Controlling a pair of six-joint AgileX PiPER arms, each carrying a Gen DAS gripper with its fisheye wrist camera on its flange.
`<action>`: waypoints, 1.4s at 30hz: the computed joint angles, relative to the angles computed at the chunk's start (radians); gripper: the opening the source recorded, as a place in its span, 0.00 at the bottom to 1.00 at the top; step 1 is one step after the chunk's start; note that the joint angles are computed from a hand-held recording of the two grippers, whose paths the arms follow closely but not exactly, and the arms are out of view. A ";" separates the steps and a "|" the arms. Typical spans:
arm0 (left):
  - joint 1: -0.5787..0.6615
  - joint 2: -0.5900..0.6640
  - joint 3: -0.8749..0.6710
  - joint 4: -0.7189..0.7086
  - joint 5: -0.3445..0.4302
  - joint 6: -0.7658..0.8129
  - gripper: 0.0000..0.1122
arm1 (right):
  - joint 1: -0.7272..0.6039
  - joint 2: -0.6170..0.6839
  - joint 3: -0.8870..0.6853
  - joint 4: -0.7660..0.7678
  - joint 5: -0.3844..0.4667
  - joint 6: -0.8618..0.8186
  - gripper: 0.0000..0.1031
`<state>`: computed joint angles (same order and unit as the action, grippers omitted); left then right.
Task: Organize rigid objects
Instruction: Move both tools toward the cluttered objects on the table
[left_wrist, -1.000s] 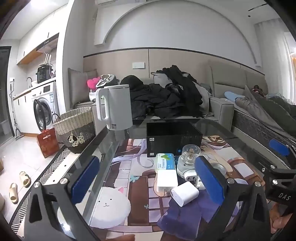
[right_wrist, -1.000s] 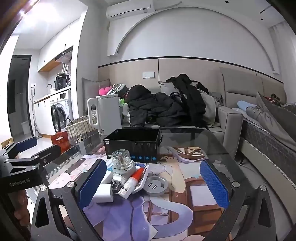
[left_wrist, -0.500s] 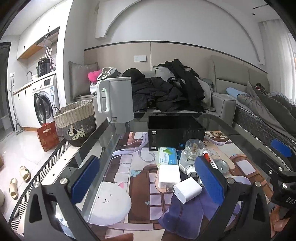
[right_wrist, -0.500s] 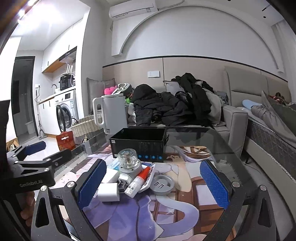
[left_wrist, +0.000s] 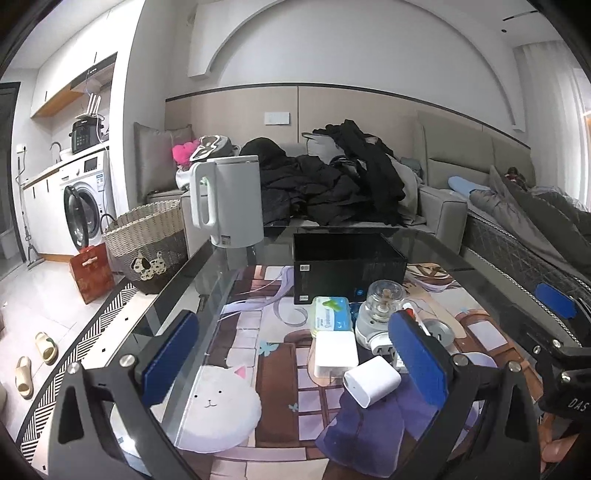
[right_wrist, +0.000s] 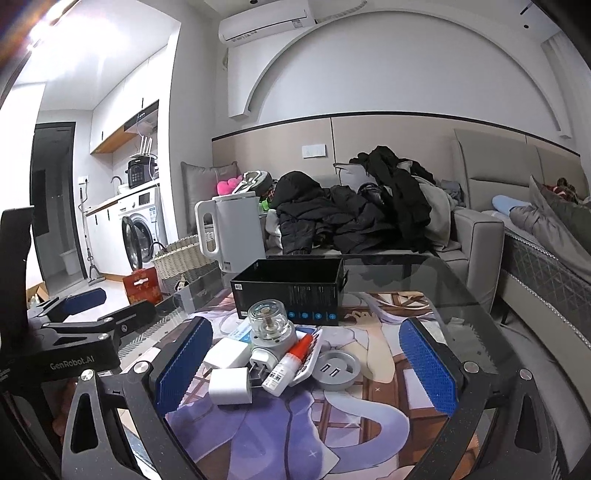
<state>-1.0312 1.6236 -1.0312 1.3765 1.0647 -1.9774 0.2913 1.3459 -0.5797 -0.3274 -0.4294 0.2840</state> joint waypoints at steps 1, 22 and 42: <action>-0.001 -0.001 -0.002 -0.004 -0.003 0.009 0.92 | -0.001 0.001 -0.002 -0.004 0.005 0.004 1.00; 0.001 -0.008 -0.003 -0.009 0.031 -0.038 0.92 | -0.046 0.005 -0.033 -0.213 0.034 0.211 1.00; 0.038 0.015 -0.088 -0.117 -0.048 0.184 0.91 | -0.043 0.011 -0.040 -0.062 0.062 0.120 1.00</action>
<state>-0.9937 1.6388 -1.1190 1.2596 1.0166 -1.7936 0.2483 1.3566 -0.6193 -0.3895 -0.3670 0.4041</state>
